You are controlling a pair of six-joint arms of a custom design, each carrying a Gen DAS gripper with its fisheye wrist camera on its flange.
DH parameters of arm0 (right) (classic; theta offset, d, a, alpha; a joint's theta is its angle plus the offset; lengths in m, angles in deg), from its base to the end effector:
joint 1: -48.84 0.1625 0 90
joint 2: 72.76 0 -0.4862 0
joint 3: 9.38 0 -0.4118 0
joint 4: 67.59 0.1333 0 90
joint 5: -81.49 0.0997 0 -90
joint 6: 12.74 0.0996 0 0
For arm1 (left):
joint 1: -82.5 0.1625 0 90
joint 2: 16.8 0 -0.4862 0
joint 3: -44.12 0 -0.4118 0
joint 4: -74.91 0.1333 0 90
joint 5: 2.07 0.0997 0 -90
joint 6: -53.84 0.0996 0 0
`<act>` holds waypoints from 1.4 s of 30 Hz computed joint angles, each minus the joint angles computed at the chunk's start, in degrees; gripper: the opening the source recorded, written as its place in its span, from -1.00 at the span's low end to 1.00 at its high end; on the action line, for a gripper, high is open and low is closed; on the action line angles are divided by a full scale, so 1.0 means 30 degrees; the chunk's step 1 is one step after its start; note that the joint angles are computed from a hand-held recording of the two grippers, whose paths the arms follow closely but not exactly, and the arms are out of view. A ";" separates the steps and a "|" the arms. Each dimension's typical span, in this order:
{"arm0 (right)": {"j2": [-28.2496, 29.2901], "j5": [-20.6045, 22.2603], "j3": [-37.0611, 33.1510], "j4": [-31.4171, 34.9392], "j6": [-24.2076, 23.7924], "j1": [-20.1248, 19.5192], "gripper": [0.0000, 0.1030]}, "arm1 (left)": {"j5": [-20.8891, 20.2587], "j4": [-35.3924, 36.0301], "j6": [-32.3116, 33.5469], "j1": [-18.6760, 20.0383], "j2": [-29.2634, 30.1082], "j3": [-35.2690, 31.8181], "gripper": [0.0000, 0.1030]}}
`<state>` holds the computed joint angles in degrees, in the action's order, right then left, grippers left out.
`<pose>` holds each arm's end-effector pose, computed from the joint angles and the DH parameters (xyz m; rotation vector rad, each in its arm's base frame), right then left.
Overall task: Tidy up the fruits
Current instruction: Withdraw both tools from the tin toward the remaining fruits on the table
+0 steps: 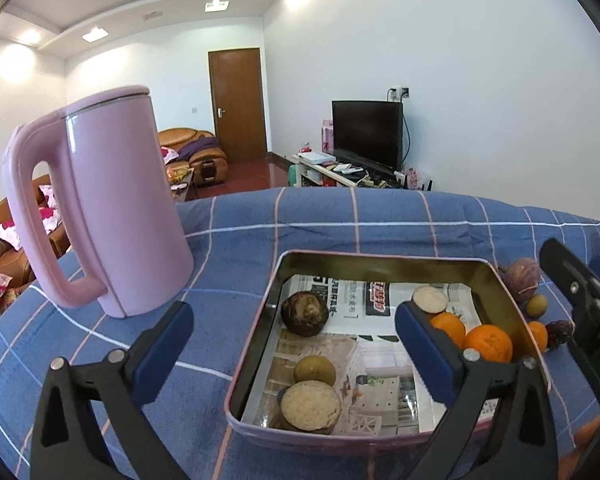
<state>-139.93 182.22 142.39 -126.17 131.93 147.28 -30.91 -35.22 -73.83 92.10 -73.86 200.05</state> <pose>0.1534 -0.2518 0.0681 0.7515 -2.2423 1.3826 -0.1340 -0.2463 0.0565 0.0717 1.8404 -1.2798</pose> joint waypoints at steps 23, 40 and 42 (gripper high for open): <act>-0.1945 -0.0963 0.1027 0.1581 0.0097 -0.1632 0.51 | -0.2493 0.1164 -0.2628 -0.2316 0.1734 -0.0470 1.00; -0.4065 -0.3128 0.1129 0.4568 -0.0221 -0.4364 0.51 | -0.3803 -0.0805 -0.1808 -0.3575 0.3095 -0.0885 1.00; -0.4639 -0.3549 0.1214 0.5041 -0.0416 -0.5040 0.51 | -0.3773 -0.1294 -0.1374 -0.3604 0.3336 -0.0984 1.00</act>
<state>-153.84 171.57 146.03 -111.04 130.68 132.16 -42.23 -39.10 -77.95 81.28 -63.86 197.09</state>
